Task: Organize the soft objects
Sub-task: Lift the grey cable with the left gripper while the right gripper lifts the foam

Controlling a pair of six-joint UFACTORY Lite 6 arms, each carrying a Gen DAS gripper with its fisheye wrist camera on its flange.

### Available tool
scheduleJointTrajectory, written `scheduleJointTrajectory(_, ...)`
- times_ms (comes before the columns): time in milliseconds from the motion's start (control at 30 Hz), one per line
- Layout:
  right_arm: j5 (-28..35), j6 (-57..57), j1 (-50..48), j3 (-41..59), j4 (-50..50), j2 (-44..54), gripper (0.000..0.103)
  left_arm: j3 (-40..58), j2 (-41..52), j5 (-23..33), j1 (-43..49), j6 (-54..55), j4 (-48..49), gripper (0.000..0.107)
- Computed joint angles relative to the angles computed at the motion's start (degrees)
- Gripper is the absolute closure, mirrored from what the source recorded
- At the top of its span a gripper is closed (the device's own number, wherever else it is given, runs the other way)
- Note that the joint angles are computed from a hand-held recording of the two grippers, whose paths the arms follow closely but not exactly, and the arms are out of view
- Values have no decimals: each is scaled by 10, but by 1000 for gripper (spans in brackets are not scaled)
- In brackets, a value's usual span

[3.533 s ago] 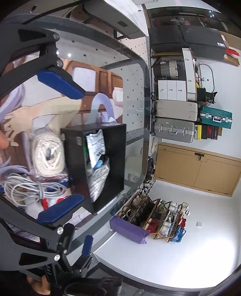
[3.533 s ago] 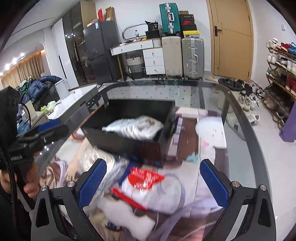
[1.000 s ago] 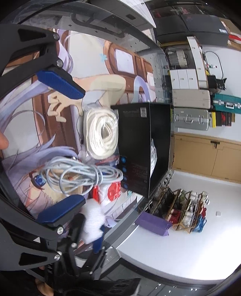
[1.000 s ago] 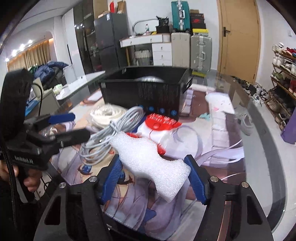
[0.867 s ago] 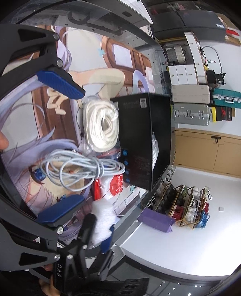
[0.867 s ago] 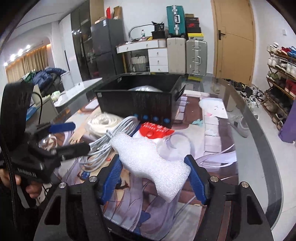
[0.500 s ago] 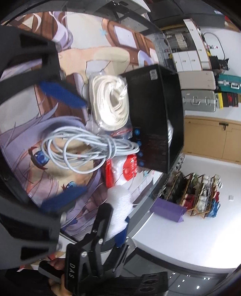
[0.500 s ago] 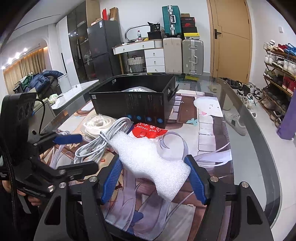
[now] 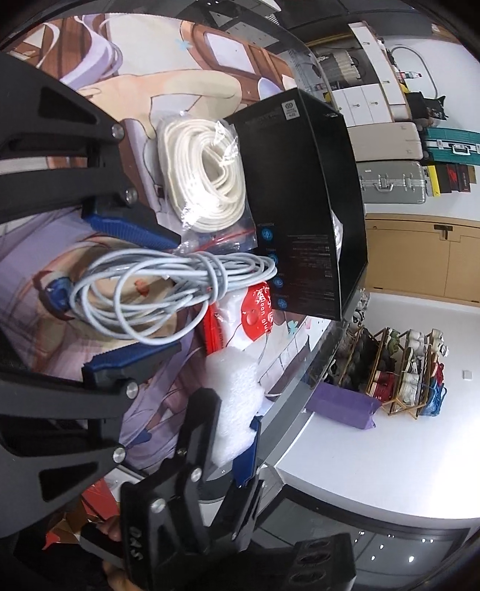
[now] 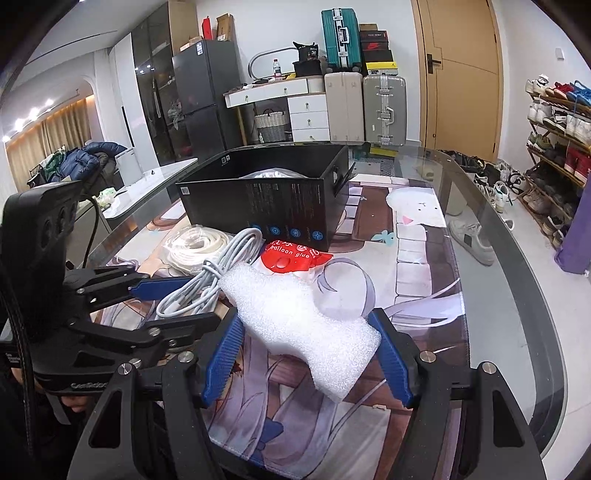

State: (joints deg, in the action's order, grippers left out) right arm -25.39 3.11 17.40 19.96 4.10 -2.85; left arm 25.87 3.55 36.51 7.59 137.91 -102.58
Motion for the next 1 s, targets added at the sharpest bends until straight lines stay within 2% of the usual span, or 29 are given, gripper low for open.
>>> scheduleJointTrajectory(67,-1,4,-1,-1,-5,0,33,7,8,-11,-15,5,-21,59)
scheduleJointTrajectory(100,-2,7,-2,-1,-8,0,33,5,8,-11,-18,13,-31,66)
scheduleJointTrajectory(267,-2,23,-10,-4,-27,-5,33,-7,-8,6,-4,19,-30,69)
scheduleJointTrajectory(467,-10,35,-3,-4,-37,-7,33,-21,-46,49,60,-21,40,70)
scheduleJointTrajectory(600,-9,14,12,1,-12,0,33,-13,-29,57,81,-18,56,70)
scheduleJointTrajectory(833,-2,-28,30,5,36,-5,33,-14,9,35,49,37,-11,68)
scheduleJointTrajectory(1000,-4,-19,28,8,24,4,33,-15,14,31,40,50,-28,68)
